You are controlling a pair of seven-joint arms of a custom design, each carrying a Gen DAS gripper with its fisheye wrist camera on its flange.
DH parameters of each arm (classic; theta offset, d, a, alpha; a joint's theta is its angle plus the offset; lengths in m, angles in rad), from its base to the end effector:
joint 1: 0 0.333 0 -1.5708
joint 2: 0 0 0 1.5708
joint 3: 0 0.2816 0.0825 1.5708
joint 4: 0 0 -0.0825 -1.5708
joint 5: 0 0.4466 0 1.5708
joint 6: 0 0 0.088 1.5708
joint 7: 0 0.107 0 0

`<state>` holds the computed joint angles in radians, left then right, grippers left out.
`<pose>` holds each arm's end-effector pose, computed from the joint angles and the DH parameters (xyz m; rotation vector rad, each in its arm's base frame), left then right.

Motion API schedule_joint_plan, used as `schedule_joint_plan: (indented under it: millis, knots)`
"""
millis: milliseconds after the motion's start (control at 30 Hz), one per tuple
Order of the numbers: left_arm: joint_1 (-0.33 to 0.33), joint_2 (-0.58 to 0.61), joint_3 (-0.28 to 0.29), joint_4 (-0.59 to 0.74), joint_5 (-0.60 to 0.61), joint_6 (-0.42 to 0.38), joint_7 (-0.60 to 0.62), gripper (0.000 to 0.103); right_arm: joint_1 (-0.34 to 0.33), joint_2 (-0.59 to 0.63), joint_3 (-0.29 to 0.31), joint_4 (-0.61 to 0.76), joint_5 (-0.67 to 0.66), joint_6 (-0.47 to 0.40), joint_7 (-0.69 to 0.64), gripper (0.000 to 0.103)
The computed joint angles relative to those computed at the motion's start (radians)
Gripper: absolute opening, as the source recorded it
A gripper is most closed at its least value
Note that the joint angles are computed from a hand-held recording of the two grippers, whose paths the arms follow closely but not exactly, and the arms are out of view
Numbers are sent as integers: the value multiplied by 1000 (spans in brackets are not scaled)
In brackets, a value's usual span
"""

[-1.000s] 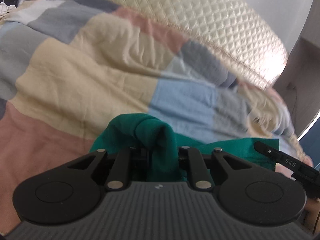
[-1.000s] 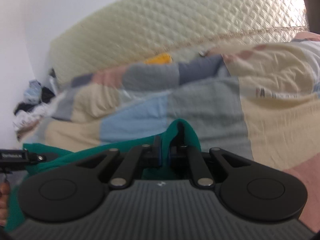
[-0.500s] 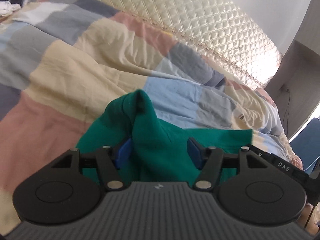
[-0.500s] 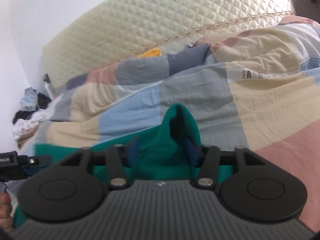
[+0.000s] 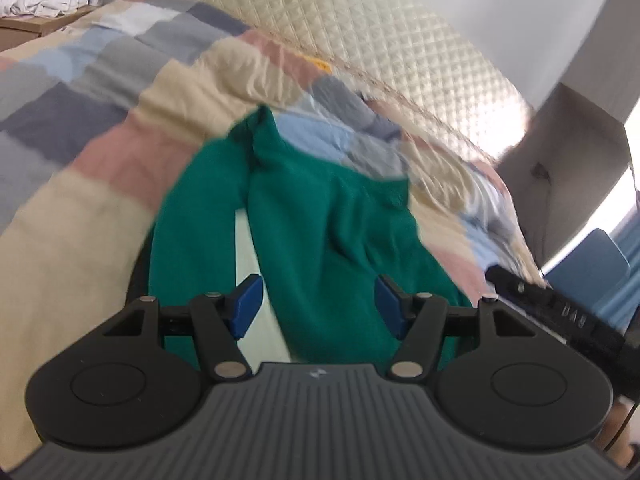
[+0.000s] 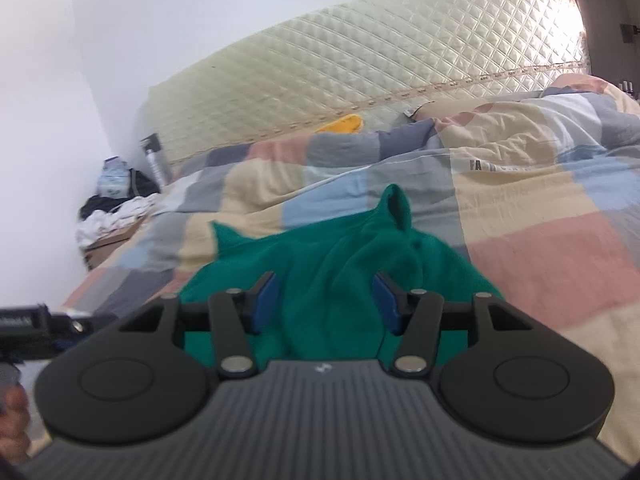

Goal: Fold large clothes

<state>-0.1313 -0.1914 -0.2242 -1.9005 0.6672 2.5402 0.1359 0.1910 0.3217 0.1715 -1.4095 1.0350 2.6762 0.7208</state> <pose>0.5757 -0.2326 0.6321 -2.1469 1.0402 -1.1013 0.7230 0.2248 0.5796 -1.6355 1.0282 -0.2811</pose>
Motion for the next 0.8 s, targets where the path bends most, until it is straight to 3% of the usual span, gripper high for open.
schedule_joint_plan:
  millis: [100, 233, 367, 533, 667, 800]
  knots:
    - [-42, -72, -40, -61, -24, -67, -19, 67, -18, -182, -15, -201, 55, -41, -13, 55]
    - [-87, -137, -88, -124, -26, -97, -64, 67, 2, -374, -84, -407, 67, -136, 63, 55]
    - [-126, -164, -118, -148, -18, -132, -85, 67, 21, -473, -143, -520, 8, -256, 195, 57]
    - [-142, -189, -98, -203, -43, -41, -140, 68, 36, -495, -171, -573, -40, -334, 292, 55]
    - [-134, -183, -81, -239, -52, 80, -155, 73, 31, -440, -193, -541, 25, -441, 356, 44]
    - [-115, -151, -77, -237, -47, 139, -152, 78, 23, -401, -178, -523, 26, -461, 381, 42]
